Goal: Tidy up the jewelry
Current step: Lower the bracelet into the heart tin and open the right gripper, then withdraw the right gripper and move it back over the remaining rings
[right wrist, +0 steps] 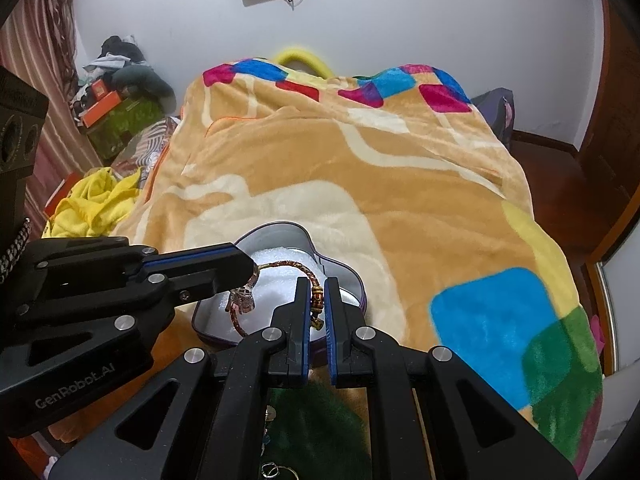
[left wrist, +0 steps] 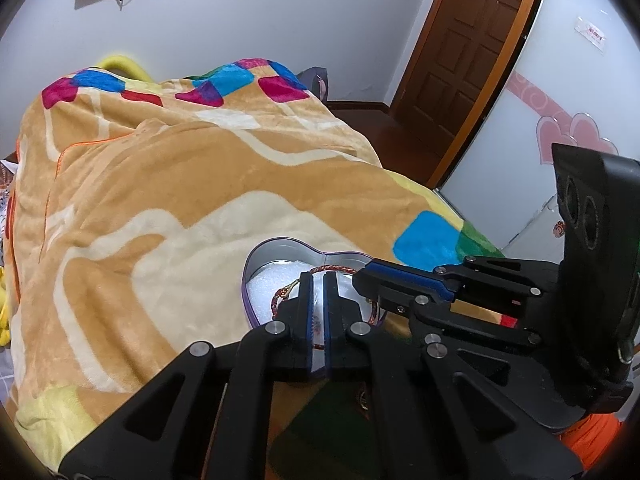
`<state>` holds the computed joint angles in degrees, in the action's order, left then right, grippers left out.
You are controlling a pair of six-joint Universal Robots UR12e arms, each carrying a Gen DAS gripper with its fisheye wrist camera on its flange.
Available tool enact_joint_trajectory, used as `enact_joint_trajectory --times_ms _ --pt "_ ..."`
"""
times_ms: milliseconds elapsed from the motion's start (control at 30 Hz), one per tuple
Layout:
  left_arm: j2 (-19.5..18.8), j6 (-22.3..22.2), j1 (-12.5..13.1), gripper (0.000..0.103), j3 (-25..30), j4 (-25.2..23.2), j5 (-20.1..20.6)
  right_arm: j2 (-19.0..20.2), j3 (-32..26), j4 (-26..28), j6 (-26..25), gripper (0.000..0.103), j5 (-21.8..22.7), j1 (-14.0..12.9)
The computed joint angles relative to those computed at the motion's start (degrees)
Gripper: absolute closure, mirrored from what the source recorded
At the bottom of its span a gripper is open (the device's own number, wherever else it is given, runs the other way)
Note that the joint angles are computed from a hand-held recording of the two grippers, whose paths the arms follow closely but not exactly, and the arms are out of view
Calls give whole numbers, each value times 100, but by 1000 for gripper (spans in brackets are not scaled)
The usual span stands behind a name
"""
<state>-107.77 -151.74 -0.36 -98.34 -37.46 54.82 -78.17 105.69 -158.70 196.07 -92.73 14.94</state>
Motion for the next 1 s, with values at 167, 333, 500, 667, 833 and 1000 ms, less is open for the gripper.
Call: enact_joint_trajectory --times_ms 167,333,500,667,833,1000 --pt "41 -56 11 102 -64 192 65 -15 -15 21 -6 97 -2 5" --pt "146 -40 42 96 -163 296 120 -64 -15 90 50 89 -42 21" --pt "289 -86 113 93 -273 356 110 -162 54 -13 55 78 -250 93" --pt "487 -84 189 77 -448 526 81 -305 129 -74 66 77 -429 175" --pt "724 -44 267 74 -652 668 48 -475 247 -200 105 77 -563 261" --pt "988 71 340 65 -910 760 33 -619 360 -282 150 76 -769 368"
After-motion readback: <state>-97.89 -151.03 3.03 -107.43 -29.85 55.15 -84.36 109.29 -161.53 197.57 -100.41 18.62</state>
